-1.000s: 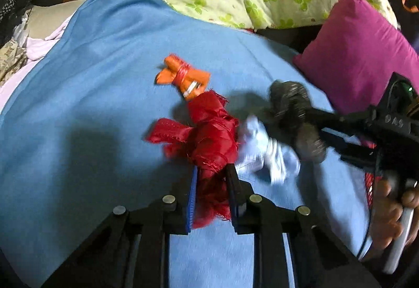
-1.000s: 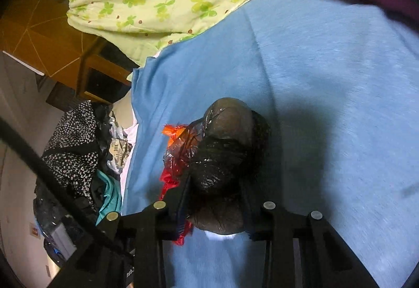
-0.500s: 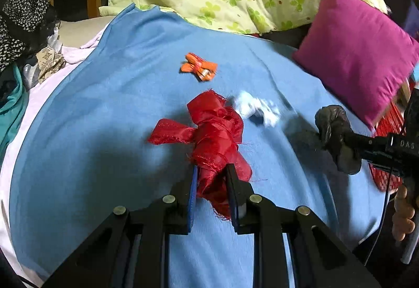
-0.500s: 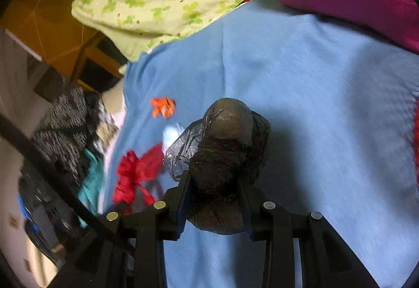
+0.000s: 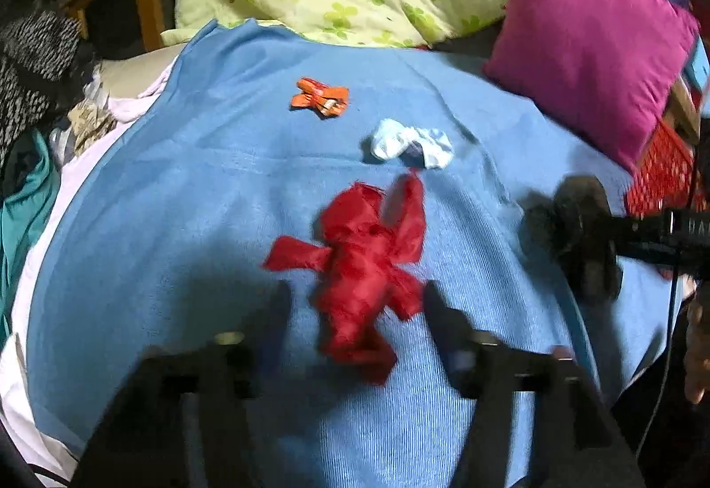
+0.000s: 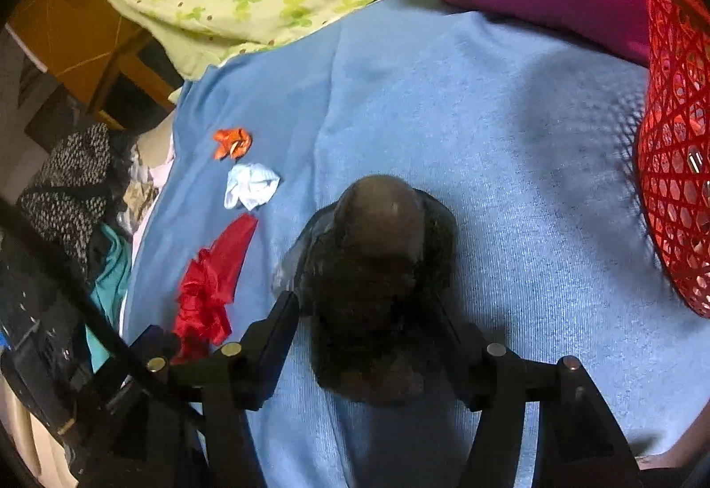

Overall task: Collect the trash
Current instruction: 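Lift the dark bag with the right gripper while the left lifts the red ribbon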

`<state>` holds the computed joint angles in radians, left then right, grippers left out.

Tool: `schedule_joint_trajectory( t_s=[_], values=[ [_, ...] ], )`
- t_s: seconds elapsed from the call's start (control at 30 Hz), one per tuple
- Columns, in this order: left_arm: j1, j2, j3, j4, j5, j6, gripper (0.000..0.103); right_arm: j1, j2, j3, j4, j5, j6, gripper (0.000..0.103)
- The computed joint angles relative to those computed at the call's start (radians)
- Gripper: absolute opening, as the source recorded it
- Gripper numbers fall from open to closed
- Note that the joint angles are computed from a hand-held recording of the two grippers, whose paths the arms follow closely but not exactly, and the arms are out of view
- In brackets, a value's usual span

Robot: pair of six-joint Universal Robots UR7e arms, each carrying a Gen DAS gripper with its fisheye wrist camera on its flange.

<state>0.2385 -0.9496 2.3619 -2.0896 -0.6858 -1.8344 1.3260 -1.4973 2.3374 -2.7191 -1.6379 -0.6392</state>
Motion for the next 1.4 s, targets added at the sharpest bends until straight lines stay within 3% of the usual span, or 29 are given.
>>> schedule_joint_trajectory(
  t_s=[0.23, 0.37, 0.47, 0.5, 0.57, 0.73, 0.87, 0.97, 1.17, 1.4],
  values=[
    [0.011, -0.054, 0.084, -0.166, 0.018, -0.019, 0.068, 0.021, 0.036, 0.0, -0.031, -0.027, 0.006, 0.065],
    [0.052, -0.016, 0.08, -0.267, 0.015, 0.06, 0.068, 0.023, 0.052, -0.001, -0.043, -0.049, 0.007, 0.046],
    [0.075, 0.018, 0.052, -0.261, 0.023, 0.101, 0.068, 0.03, 0.067, 0.002, -0.065, -0.07, -0.011, 0.042],
    [0.079, 0.024, 0.049, -0.26, 0.024, 0.111, 0.066, 0.032, 0.067, 0.005, -0.073, -0.071, -0.019, 0.042],
    [0.093, 0.037, 0.039, -0.259, 0.028, 0.132, 0.038, 0.034, 0.061, 0.016, -0.095, -0.063, -0.043, 0.041],
    [0.099, 0.048, 0.024, -0.227, 0.042, 0.14, 0.032, 0.02, 0.027, 0.032, -0.105, 0.006, -0.088, 0.041],
    [0.067, 0.035, -0.003, -0.116, 0.056, 0.091, 0.031, 0.001, -0.005, 0.036, -0.101, 0.08, -0.103, 0.041],
    [0.032, 0.027, -0.066, 0.091, 0.061, -0.002, 0.031, -0.013, -0.032, 0.045, -0.102, 0.137, -0.119, 0.041],
    [-0.037, 0.034, -0.185, 0.387, 0.053, -0.146, 0.031, -0.038, -0.092, 0.067, -0.096, 0.248, -0.148, 0.041],
    [-0.12, 0.064, -0.32, 0.667, 0.078, -0.252, 0.031, -0.067, -0.173, 0.106, -0.095, 0.349, -0.206, 0.041]
  ],
)
